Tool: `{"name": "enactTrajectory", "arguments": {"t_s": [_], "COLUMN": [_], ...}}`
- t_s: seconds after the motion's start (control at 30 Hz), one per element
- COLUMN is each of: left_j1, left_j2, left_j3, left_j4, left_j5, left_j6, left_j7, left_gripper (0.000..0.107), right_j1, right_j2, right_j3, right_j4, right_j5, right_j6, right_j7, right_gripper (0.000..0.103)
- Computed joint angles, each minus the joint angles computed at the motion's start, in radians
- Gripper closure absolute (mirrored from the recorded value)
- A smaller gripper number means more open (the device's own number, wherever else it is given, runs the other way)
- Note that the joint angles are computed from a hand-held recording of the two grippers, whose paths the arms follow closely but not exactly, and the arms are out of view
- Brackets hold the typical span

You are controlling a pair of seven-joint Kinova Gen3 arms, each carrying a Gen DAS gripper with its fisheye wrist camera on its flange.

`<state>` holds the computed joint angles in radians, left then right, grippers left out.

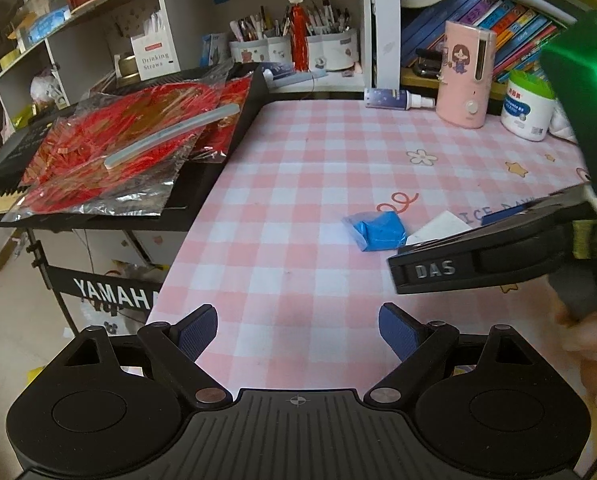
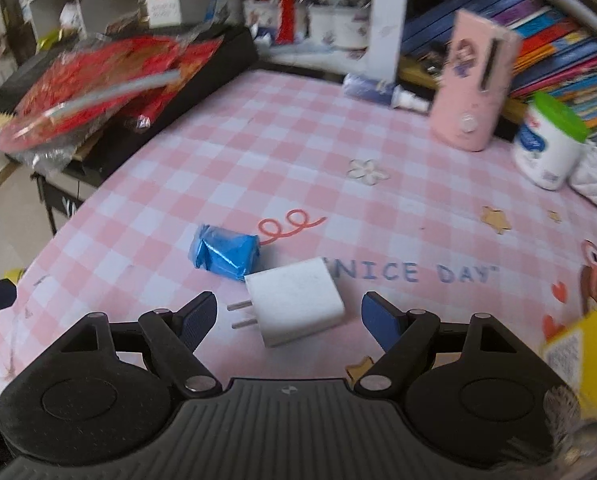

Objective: Organize objects
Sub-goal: 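Close the right gripper on the white adapter while the left tool approaches the blue item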

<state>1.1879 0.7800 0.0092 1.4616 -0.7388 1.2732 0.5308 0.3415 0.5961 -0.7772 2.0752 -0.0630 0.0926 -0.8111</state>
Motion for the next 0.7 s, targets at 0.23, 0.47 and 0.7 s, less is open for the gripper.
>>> {"name": "enactTrajectory", "arguments": {"t_s": [0.23, 0.47, 0.7], "left_j1": [-0.020, -0.039, -0.058], "left_j2": [0.001, 0.007, 0.022], "left_j3": [-0.002, -0.016, -0.044], "left_j4": [0.005, 0.004, 0.000], "left_j5": [0.001, -0.024, -0.059], "left_j6": [-0.027, -0.079, -0.137], "left_j7": [-0.019, -0.048, -0.066], "left_gripper": [0.018, 0.018, 0.019], "right_j1": [-0.089, 0.012, 0.151], "right_j2": [0.023, 0.018, -0.012], "right_j3": [0.084, 0.019, -0.071], "right_j4": [-0.057, -0.039, -0.002], "right_j5": [-0.017, -0.086, -0.066], "right_j6": [0.059, 0.013, -0.068], "right_j7": [0.022, 0.037, -0.072], "right_gripper": [0.034, 0.035, 0.035]}}
